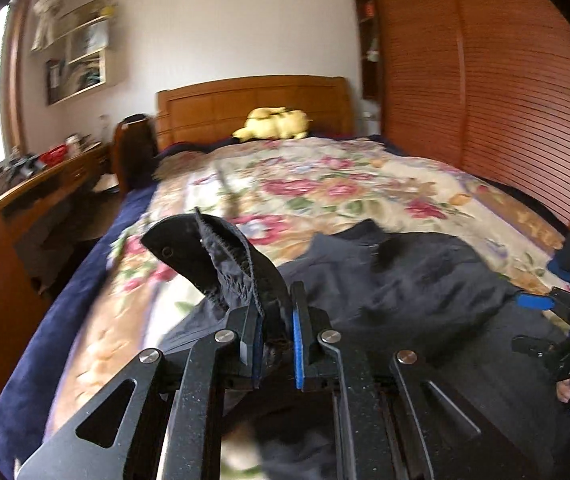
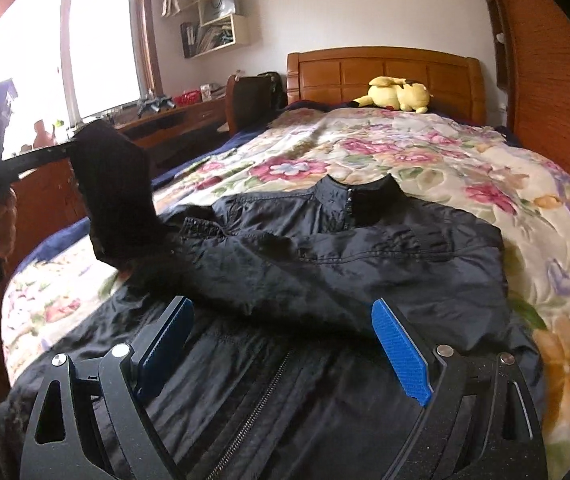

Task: Fold large clothes
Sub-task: 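Grasp the sleeve cuff with the left gripper and fold it across the jacket, then open the left gripper and release the sleeve onto the jacket body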

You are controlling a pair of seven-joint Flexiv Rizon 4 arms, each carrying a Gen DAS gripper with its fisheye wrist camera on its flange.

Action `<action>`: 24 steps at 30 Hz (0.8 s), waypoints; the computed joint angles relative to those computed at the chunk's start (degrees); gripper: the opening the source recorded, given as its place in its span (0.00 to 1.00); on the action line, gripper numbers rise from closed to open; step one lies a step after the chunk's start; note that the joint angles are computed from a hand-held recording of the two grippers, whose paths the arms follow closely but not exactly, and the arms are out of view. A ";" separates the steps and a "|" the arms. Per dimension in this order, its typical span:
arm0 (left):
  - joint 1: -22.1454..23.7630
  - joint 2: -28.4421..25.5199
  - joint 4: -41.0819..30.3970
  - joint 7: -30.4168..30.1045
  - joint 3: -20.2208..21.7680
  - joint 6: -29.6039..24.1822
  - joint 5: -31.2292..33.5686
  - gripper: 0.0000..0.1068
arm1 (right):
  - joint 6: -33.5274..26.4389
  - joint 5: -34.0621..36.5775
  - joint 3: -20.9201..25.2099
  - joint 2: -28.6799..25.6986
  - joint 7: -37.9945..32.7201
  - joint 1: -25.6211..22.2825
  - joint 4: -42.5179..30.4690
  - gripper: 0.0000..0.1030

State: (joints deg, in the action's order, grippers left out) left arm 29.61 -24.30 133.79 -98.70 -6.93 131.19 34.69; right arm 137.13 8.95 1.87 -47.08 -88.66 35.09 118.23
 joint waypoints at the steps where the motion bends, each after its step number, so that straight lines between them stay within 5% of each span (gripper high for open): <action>1: -0.58 -0.01 -0.08 -0.02 -0.45 -0.26 -0.05 0.11 | 0.63 0.05 0.14 0.10 0.15 -0.45 0.43 0.89; 12: -7.56 2.90 2.21 0.10 -3.94 -4.42 -2.75 0.13 | 2.99 -0.74 0.88 0.07 1.82 -2.73 2.10 0.89; 14: -8.61 2.71 2.40 1.37 -3.98 -4.90 -3.00 0.18 | 3.04 -0.79 0.93 0.20 1.86 -2.77 2.34 0.89; 16: -11.74 1.89 2.90 4.01 -1.59 -3.44 -5.59 0.33 | 2.77 -0.84 0.74 0.21 1.73 -2.72 2.22 0.89; 24: -14.78 -3.02 5.73 7.83 2.95 5.90 -10.54 0.47 | 0.89 0.16 -0.25 -0.25 0.85 -1.63 0.85 0.89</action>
State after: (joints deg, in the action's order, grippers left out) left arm 14.83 -27.32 139.52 -90.86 -3.99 137.09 24.15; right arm 138.02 9.11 1.62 -47.33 -87.81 33.45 119.08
